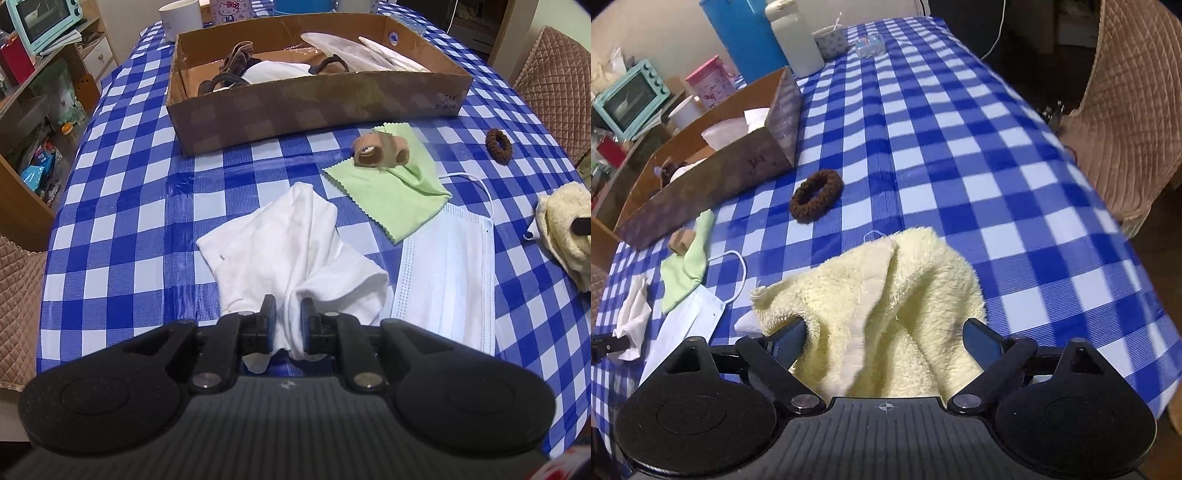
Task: Organize soft objects
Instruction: 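Raise the white cloth with the left gripper while the right gripper holds the towel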
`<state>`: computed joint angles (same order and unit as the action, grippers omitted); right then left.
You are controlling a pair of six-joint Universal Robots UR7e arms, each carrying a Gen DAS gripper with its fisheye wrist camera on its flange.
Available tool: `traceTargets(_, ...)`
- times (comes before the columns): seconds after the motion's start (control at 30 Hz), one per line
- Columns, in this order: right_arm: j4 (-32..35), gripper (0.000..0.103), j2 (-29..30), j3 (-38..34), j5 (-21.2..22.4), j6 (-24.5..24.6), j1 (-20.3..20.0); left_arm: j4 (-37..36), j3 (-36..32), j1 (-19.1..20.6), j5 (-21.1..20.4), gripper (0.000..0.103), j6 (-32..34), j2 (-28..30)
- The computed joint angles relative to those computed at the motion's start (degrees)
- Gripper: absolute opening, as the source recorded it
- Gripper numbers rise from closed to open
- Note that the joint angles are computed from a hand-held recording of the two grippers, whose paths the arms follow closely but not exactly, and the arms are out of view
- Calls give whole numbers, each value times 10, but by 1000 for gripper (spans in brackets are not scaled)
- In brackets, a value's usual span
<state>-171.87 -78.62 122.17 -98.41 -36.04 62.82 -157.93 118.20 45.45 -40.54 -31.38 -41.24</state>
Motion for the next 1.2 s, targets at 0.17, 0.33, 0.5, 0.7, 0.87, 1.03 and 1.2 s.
traceTargets(0.17,-48,90,21,12,-19,-17,13,-14,-3,5,2,41,20,4)
traceTargets(0.33,-107,87,47,26,-51,-48,29,-21,-17,20,-3,41,36,17)
traceTargets(0.5,-114,60,45,33,-48,-70,32,-31,-24,22,7,37,62,26)
traceTargets(0.7,-118,34,37,40,-35,-72,28,-35,-25,22,12,23,72,26)
traceTargets(0.87,-117,27,31,45,-22,-81,28,-43,-20,19,13,12,74,25)
traceTargets(1.03,-103,25,11,56,24,-90,28,-56,-4,8,18,9,70,13)
traceTargets(1.2,-94,24,-9,57,72,-97,44,-75,15,-11,41,9,74,-9)
